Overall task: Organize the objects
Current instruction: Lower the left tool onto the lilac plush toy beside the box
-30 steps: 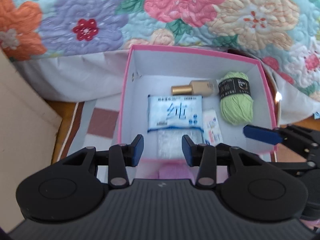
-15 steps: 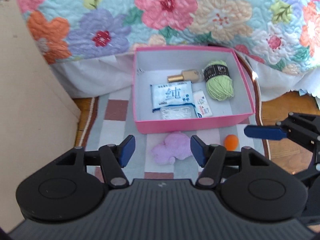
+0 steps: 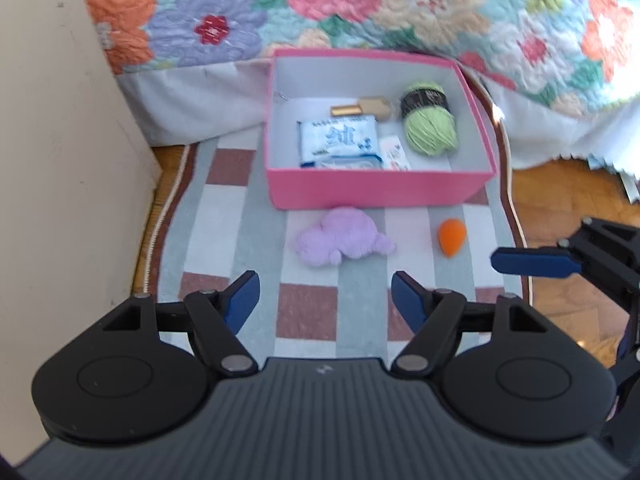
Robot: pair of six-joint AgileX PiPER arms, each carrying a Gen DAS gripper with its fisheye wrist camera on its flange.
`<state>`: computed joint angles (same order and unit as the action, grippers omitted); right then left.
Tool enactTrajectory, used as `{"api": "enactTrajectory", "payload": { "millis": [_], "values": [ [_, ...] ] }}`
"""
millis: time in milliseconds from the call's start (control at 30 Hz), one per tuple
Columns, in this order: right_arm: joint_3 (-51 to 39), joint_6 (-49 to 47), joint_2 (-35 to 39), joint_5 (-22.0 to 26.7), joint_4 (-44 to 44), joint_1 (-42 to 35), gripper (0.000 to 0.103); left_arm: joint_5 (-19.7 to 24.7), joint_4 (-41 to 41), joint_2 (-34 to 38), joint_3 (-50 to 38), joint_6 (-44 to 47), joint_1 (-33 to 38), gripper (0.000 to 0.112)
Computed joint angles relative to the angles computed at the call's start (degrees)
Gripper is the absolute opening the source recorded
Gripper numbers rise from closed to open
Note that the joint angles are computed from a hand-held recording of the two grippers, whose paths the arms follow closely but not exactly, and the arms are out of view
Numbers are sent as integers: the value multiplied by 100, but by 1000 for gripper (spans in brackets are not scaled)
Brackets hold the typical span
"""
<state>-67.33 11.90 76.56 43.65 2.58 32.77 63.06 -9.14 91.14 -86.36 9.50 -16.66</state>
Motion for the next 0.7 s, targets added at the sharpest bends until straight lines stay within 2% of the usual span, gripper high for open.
{"api": "enactTrajectory", "payload": {
  "millis": [200, 367, 500, 700],
  "values": [
    [404, -308, 17, -237, 346, -120, 85, -159, -88, 198, 352, 16, -162, 74],
    [843, -555, 148, -769, 469, -203, 85, -425, -270, 495, 522, -24, -159, 74],
    [1092, -734, 400, -1285, 603, -336, 85, -933, -266, 666, 800, -71, -126, 74],
    [1357, -1157, 942, -2084, 926, -588, 85, -1885, -854, 936, 1261, 391, 172, 74]
  ]
}}
